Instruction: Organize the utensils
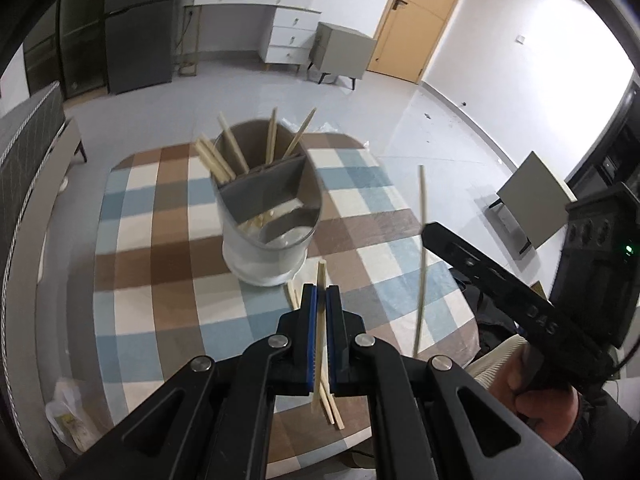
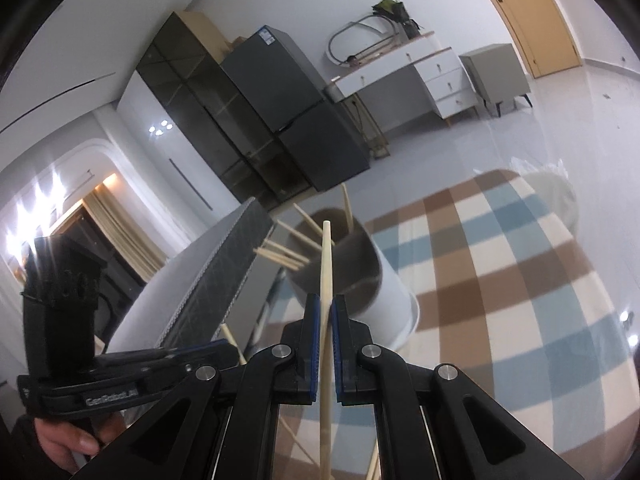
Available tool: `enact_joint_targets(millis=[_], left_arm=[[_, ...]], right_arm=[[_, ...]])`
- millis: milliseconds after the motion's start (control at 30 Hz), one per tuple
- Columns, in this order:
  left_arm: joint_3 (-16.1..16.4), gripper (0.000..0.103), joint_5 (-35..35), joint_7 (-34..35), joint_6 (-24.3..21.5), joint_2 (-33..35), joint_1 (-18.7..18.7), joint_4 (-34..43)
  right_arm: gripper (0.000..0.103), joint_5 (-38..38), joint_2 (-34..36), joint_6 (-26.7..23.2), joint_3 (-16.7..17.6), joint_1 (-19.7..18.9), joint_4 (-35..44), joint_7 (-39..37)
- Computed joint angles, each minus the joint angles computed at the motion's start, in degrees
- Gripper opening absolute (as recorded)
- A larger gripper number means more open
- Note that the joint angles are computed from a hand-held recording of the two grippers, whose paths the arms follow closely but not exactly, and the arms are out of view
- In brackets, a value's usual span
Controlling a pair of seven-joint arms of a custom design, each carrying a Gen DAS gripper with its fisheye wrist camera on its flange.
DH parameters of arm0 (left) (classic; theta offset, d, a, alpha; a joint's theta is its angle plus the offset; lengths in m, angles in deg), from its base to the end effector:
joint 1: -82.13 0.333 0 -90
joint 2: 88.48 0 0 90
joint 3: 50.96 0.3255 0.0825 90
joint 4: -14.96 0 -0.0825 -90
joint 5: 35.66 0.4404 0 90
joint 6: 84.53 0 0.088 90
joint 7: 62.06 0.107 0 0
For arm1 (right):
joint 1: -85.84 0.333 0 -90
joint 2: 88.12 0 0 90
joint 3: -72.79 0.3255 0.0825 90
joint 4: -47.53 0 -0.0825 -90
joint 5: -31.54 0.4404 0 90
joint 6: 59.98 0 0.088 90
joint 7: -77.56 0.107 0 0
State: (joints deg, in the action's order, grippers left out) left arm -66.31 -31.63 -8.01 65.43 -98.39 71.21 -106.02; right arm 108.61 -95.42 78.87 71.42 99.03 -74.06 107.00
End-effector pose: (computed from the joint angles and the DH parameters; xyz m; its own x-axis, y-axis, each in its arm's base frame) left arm 0.5365 -0.2753 0.5545 0.0173 -0.9619 0.2729 -0.8063 -0.1748 -0.5651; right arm 0.5882 0.1268 0.5026 0.5307 -0.6525 -0.5409 -0.6981 0.0254 -0.7156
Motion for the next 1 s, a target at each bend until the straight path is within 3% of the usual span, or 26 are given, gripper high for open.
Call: enact_joint_targets(millis=[300,433,833,1000], left_arm=[[1.5,0.000,-2.3,2.9,0.6,-0.6,1.1,4.5],[2.3,0.000,-2.6,4.5,0.5,0.9,2.3,9.2],[5.2,0.000,0.8,8.0,0.8,10.2,4.3,22.3],[6.5,0.000,1.7,8.7,2.1,13.7,4.2,23.8]], right_arm=[[0.005,2.8,4.1,3.2,1.5,0.2,9.0,-1.6],[0.005,5.1,7.7,7.2,3.1,0.7,15.9,-4.2],[0.005,5.2,26.0,20.4,11.3,0.1,38.8,-6.1],[0.005,7.4,29.9,24.3,15.7,-1.7,41.1,-10.9]])
